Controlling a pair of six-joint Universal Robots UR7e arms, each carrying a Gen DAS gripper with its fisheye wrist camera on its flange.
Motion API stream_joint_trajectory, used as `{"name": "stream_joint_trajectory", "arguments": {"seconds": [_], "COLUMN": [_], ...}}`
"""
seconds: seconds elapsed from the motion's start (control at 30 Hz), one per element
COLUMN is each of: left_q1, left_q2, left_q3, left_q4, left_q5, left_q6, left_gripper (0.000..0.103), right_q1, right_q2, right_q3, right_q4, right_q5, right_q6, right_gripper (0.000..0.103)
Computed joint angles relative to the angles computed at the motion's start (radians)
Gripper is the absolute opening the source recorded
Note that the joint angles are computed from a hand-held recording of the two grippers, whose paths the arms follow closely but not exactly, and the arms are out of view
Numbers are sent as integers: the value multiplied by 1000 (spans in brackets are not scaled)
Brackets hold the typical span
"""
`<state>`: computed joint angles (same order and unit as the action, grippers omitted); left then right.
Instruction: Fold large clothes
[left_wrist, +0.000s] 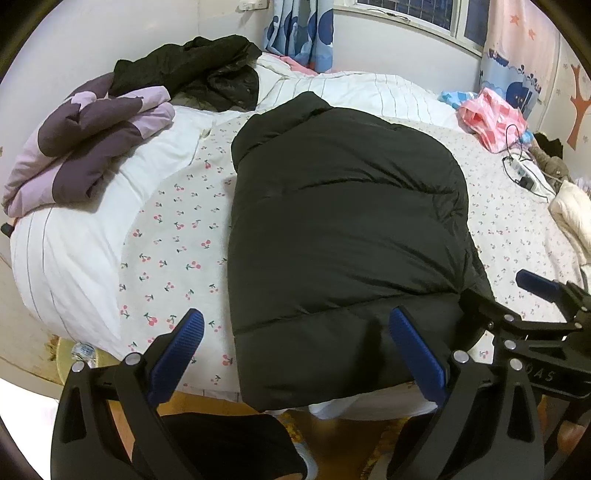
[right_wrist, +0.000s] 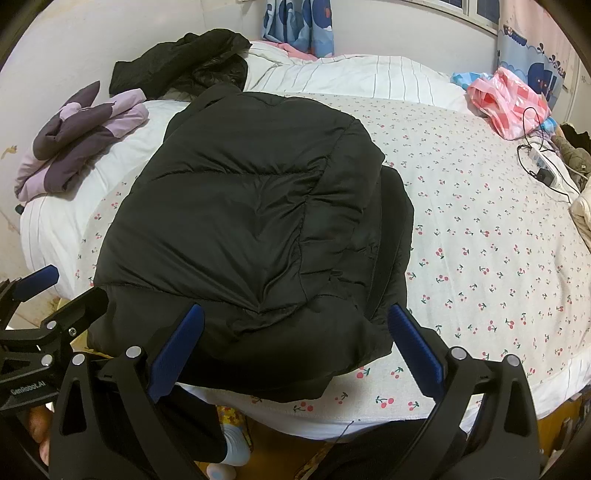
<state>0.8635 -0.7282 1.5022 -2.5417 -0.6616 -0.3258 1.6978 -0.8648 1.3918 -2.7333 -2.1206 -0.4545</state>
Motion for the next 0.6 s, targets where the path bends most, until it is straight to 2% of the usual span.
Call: {"name": "stream_joint_trajectory", "arguments": {"seconds": [0.33,0.5,0.6], "left_q1": [0,-12,-11], "left_q2": [-2,5,2], "left_q3": [2,-6,-3], "left_q4": [-14,27,19], "left_q5": [0,67,52], "left_q6": [3,-17,-4], "left_gripper": [96,96,96], "right_q1": [0,-1,-1], "right_q2": [0,-1,-1], "right_q3": [-1,-1,0], "right_q4": [1,3,2], "right_q5": [1,2,1], "right_q6": [-1,0,-1], "right_gripper": [96,96,96]}}
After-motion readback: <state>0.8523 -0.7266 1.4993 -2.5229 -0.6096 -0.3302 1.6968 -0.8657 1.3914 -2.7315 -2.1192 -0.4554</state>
